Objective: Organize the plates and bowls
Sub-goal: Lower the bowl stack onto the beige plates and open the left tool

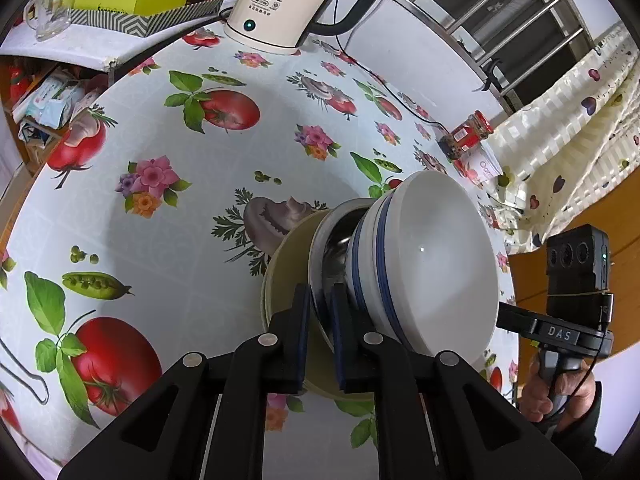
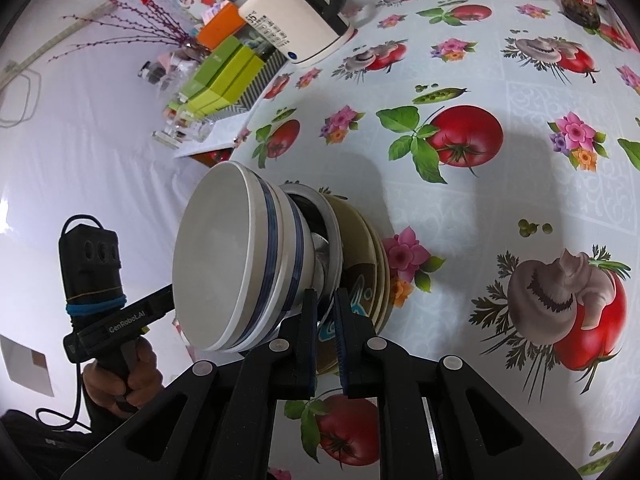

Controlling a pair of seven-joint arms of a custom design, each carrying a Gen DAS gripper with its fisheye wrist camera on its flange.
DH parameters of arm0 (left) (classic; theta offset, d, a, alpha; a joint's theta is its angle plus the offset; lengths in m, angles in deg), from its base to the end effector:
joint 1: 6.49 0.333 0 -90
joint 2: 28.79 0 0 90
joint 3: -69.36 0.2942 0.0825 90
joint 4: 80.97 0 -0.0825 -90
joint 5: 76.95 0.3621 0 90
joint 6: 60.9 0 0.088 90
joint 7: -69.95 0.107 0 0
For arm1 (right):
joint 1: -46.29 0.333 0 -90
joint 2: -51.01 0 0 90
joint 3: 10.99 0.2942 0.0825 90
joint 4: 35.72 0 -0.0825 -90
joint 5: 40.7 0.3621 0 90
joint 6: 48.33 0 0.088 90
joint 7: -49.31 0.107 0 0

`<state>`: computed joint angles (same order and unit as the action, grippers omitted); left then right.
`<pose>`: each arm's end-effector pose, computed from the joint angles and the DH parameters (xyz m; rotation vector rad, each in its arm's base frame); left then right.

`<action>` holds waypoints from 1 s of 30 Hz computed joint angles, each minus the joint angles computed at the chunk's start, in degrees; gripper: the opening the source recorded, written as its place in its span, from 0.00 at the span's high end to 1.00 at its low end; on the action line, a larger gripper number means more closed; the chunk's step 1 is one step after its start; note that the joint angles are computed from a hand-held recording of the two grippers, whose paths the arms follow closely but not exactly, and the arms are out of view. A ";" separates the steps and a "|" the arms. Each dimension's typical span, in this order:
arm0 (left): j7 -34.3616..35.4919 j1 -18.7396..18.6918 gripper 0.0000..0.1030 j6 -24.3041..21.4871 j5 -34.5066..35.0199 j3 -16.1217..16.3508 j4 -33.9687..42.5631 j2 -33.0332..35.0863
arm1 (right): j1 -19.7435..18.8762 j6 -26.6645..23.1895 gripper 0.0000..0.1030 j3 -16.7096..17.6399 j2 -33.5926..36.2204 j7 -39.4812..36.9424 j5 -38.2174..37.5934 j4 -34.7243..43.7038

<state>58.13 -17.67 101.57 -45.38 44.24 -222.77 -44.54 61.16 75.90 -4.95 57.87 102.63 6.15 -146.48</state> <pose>0.3629 -0.3067 0.4365 -2.5085 1.2555 -1.0063 0.5337 0.2325 0.4360 -2.1689 1.1944 0.4436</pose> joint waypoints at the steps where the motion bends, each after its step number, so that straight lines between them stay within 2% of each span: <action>1: -0.02 0.02 0.90 -0.50 0.18 -0.16 0.14 -0.07 | 0.10 0.29 0.89 0.07 -0.14 0.24 -0.09 -0.14; 5: -0.26 -0.44 0.89 -2.27 0.30 -0.30 0.59 -0.25 | 0.18 1.47 0.77 -0.07 -1.23 -0.10 -0.11 -1.43; 15: -1.49 -2.82 0.89 -15.32 3.10 -1.56 4.63 -2.44 | 1.09 5.13 0.50 -0.79 -6.39 -4.20 0.55 -6.62; 21: -1.13 -5.34 0.89 -21.77 3.45 -1.61 7.57 -1.57 | 2.83 8.99 0.41 -1.29 -11.17 -6.80 -0.37 -11.05; 30: -1.20 -8.81 0.89 -29.48 4.93 -1.62 11.75 0.74 | 6.82 18.43 0.32 -1.75 -18.00 -10.24 -4.80 -18.16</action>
